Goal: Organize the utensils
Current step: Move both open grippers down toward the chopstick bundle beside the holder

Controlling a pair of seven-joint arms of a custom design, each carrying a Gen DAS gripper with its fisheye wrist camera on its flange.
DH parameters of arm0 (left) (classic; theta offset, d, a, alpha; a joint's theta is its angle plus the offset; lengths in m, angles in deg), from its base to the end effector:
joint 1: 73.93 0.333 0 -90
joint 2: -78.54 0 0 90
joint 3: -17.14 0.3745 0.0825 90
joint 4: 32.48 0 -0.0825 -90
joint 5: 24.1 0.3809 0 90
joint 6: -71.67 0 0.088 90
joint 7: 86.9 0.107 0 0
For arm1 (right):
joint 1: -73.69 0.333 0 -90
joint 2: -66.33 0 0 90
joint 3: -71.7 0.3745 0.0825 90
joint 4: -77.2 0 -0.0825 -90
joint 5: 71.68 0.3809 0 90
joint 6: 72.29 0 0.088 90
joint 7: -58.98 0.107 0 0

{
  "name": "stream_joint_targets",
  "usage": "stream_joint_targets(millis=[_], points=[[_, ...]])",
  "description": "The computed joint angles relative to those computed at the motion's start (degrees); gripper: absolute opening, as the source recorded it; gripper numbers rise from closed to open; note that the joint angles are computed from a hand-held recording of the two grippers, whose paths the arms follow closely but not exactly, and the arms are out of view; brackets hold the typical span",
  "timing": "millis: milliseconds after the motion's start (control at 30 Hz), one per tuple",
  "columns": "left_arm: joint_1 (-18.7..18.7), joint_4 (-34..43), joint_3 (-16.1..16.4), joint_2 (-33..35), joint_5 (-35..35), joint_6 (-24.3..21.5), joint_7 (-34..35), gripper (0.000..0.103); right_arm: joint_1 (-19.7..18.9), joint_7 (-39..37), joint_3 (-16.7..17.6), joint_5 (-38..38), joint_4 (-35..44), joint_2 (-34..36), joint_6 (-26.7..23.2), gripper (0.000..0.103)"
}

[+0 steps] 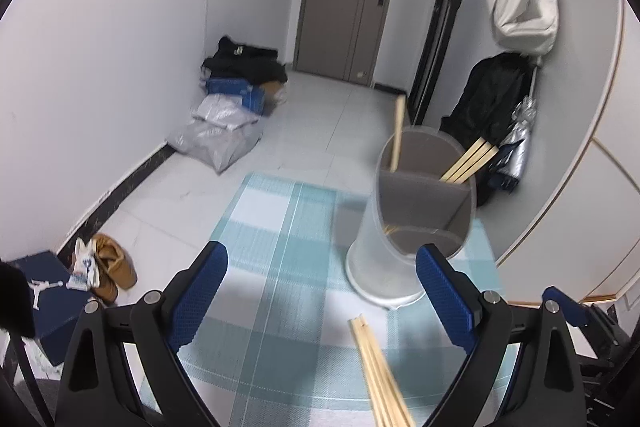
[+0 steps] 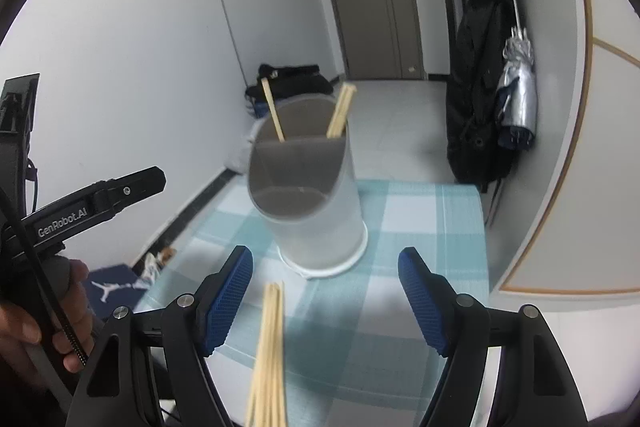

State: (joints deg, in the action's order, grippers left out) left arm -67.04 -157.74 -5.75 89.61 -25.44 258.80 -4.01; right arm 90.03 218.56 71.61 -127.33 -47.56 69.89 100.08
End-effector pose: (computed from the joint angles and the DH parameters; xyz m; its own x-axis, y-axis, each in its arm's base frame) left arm 0.5929 -0.1522 0.4752 -0.1734 -0.9670 0.1869 -0.6458 -0.0316 -0.7629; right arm 0.5337 0.2184 0.4895 0.0354 -0.9935 -0.1080 -0.6797 0.0552 -0.7314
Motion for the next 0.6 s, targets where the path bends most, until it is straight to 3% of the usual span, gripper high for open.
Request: stream_joint_targets(millis=[67, 133, 167, 267, 333, 400, 600], points=[[-0.52, 0.19, 0.84, 0.83, 0.06, -0.85, 0.09, 0.094, -0.26, -3.23, 0.41, 3.53, -0.33, 0.69, -0.48, 0.075], [3.19, 0.42, -2.95, 2.04, -0.57, -2.09, 1.45, 0.094, -0.36, -8.26, 0.98, 9.46, -0.74, 1.52, -1.45, 0.075], [3.64, 0.83, -3.32, 2.60, -0.87, -3.88, 2.16, 0.094, -0.67, -12.31, 1.65, 14.25, -0.83, 2.17, -2.17, 0.075], [-1.31, 2.57, 2.25, 3.14, -0.85, -9.07, 2.11, 0.094, -1.20, -22.55, 3.24, 27.16, -0.54, 3.93, -4.82, 0.075], [-2.26, 3.82, 3.26, 3.56, -2.24, -11.97, 3.04, 0.094, -1.46, -27.67, 3.91, 33.50, -0.30, 5.01, -5.68, 0.075], [-1.68, 4.69, 2.68, 4.00, -5.30, -14.01, 5.11, 0.094, -0.67, -29.99, 3.46, 36.31, 0.52, 6.21, -7.00, 0.075], [-4.22, 7.39, 6.00, 4.76, -11.56, -20.12, 7.31, 0.094, 1.20, -37.15, 3.15, 42.46, 3.81, 10.18, -9.68, 0.075]])
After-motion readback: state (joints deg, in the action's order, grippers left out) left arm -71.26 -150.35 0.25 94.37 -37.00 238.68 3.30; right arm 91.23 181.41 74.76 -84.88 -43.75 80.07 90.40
